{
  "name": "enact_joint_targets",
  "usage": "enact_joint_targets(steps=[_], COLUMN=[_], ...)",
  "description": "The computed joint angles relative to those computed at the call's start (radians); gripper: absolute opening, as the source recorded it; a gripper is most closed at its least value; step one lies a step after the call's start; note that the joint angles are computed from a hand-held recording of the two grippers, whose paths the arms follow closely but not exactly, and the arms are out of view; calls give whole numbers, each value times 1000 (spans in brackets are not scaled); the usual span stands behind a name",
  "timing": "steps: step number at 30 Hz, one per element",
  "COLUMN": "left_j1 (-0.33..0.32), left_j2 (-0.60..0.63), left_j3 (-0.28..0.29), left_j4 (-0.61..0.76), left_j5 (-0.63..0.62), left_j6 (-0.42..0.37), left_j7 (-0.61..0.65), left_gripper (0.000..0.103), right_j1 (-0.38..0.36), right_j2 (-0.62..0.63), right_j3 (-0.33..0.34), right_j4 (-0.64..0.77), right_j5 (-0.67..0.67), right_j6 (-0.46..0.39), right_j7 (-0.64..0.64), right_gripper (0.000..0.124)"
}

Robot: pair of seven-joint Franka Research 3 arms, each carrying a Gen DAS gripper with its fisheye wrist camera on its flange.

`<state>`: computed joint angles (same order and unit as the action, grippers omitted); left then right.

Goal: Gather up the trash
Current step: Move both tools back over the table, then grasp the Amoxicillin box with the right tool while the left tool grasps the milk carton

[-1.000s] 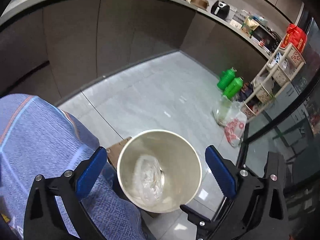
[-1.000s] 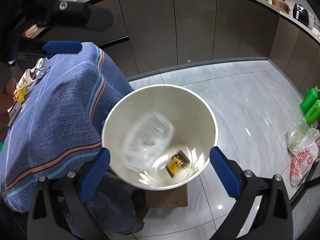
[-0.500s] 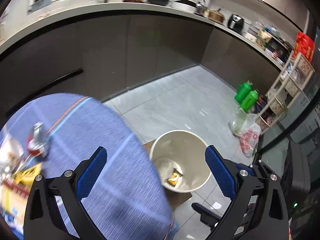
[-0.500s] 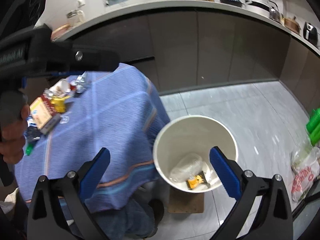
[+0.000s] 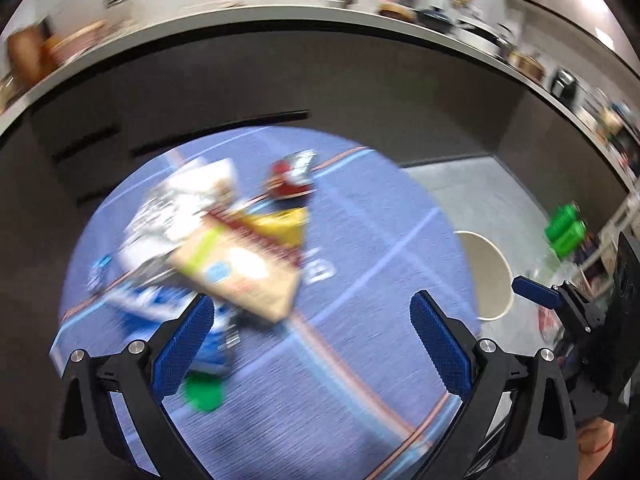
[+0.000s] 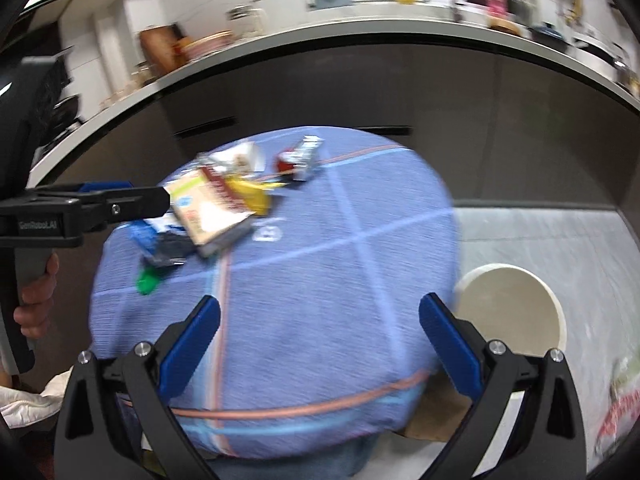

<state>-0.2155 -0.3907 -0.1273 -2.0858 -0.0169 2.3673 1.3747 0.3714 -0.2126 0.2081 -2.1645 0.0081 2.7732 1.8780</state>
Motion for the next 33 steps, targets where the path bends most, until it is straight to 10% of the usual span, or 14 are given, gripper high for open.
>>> enact_joint_targets(steps=[12,30,33], left_j1=[62,75,84], left_j2=[-170,-71,-32], left_j3=[113,209,202], left_j4=[-167,-146,-127], left_j5=[-33,-306,-345], left_j6=[-17,-30,-26], left_j7=[23,208,233], left_gripper=[95,79,77], right_j1=[123,160,160], right_j2=[304,728,745], right_j3=[-20,-60,-64], right_j4=[342,926,949], right_j5=[166,187,208], right_j6=[-80,-425,-441], right_j7=[-403,-551,-528], right_gripper=[100,100,82])
